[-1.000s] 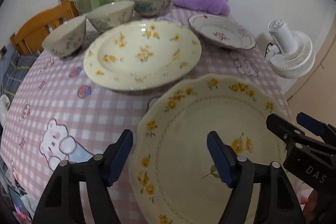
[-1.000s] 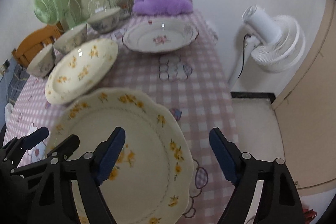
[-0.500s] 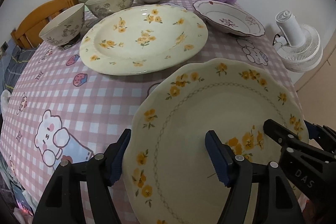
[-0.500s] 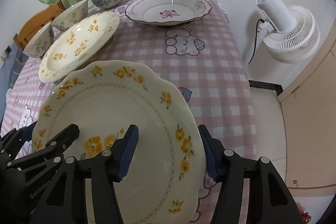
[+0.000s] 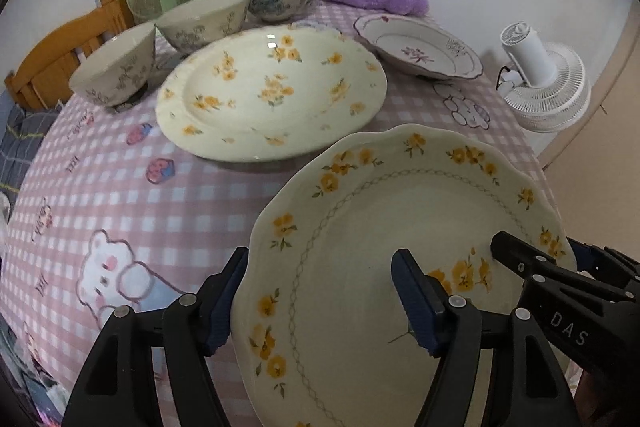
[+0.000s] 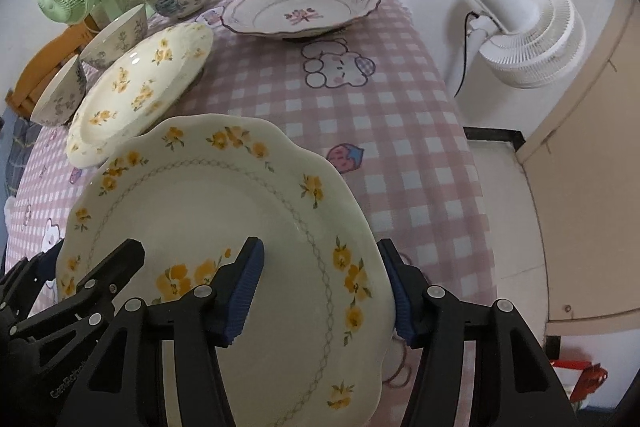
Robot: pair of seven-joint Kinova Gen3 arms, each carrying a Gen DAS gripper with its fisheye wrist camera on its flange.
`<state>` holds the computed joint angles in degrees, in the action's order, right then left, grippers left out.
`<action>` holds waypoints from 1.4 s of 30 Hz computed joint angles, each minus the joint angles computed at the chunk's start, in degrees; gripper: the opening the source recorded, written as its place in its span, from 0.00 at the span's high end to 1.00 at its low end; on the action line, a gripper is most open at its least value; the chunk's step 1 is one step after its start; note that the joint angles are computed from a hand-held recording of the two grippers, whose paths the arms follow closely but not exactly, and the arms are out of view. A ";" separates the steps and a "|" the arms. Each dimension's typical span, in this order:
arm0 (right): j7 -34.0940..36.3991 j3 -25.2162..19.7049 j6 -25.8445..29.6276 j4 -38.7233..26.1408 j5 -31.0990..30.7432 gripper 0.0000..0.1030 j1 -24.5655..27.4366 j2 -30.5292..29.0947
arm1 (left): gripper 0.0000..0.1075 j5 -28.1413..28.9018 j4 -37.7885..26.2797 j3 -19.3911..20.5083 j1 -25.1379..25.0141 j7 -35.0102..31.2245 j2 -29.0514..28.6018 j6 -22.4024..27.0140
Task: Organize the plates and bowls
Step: 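Carry the flat plate with both grippers toward the table edge by the chair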
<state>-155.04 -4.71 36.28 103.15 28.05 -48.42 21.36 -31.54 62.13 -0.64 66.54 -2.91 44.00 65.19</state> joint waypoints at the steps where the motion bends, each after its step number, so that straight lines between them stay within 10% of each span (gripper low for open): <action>1: -1.74 0.54 1.19 -0.46 0.87 0.41 -1.50 -0.18 | 0.34 -0.30 1.31 -0.07 0.07 0.05 -0.83 -0.91; 18: -16.79 -1.51 18.76 -16.68 9.29 0.41 -14.74 6.01 | 0.34 -10.38 30.19 3.60 -3.75 8.60 -18.81 -12.01; 42: -7.19 5.11 34.83 -58.02 1.10 0.41 -25.46 29.27 | 0.34 -13.88 56.43 12.08 -23.10 8.58 -34.27 -24.43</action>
